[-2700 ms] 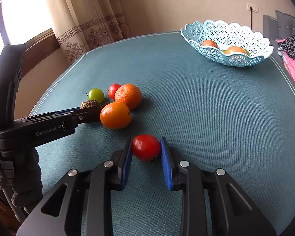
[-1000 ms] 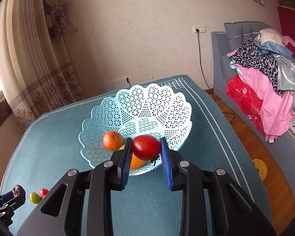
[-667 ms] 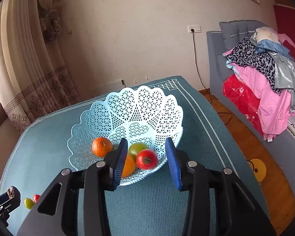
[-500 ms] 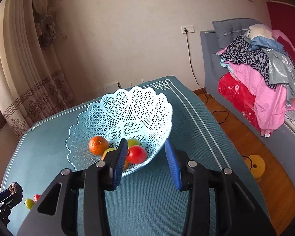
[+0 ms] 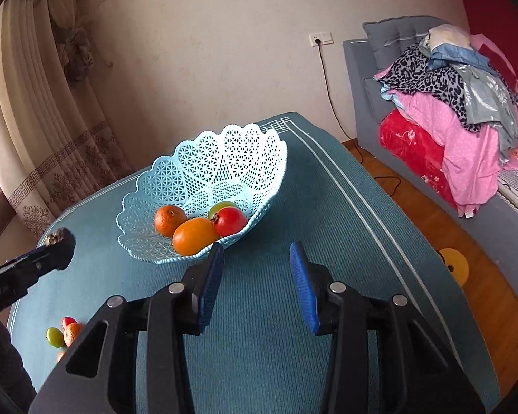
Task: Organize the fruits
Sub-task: 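Release the red tomato into the basket with the right tool while the left tool drops the passion fruit in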
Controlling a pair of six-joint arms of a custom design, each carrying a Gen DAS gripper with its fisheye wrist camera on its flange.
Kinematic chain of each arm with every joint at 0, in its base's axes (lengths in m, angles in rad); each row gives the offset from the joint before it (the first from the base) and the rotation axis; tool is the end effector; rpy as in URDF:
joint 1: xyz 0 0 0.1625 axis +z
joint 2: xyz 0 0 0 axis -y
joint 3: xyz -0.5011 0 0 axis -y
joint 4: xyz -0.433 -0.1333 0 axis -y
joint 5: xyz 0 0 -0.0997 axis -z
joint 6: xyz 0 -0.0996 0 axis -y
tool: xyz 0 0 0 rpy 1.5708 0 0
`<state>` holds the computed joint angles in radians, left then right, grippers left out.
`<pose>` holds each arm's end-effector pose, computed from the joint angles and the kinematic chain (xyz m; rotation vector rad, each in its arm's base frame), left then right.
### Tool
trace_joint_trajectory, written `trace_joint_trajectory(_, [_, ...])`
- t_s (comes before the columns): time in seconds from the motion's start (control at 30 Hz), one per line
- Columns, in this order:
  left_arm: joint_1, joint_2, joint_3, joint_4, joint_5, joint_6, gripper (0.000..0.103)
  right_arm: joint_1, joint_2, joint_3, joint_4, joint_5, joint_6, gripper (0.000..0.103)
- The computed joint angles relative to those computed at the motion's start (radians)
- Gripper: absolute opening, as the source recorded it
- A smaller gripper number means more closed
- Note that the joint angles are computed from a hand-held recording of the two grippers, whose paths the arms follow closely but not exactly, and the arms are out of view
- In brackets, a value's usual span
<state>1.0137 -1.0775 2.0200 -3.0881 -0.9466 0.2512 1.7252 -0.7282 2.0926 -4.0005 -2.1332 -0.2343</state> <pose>-0.1649 -0.6270 0.2399 0.7593 2.3780 -0.8481 0.1692 -0.5655 0.1186 0.0585 -2.2752 1.2957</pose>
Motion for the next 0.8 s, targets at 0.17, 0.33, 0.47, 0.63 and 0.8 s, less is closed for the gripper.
trace_joint_trajectory(0.17, [-0.001, 0.06, -0.056, 0.013, -0.016, 0.019, 0.042, -0.007, 0.001, 0.004, 0.024, 0.017, 0.006, 0.04])
trace_joint_trajectory(0.33, [0.001, 0.111, -0.101, 0.03, -0.026, 0.033, 0.042, -0.011, -0.001, 0.007, 0.038, 0.026, 0.013, 0.04])
trace_joint_trajectory(0.47, [0.011, 0.141, -0.137, 0.075, -0.045, 0.014, 0.042, -0.015, -0.002, 0.009, 0.043, 0.033, 0.018, 0.041])
trace_joint_trajectory(0.63, [0.022, 0.163, -0.167, 0.099, -0.069, 0.007, 0.043, -0.017, -0.002, 0.007, 0.047, 0.036, 0.018, 0.04])
trace_joint_trajectory(0.8, [0.025, 0.165, -0.173, 0.073, -0.066, 0.007, 0.068, -0.017, 0.0, 0.007, 0.045, 0.035, 0.014, 0.04])
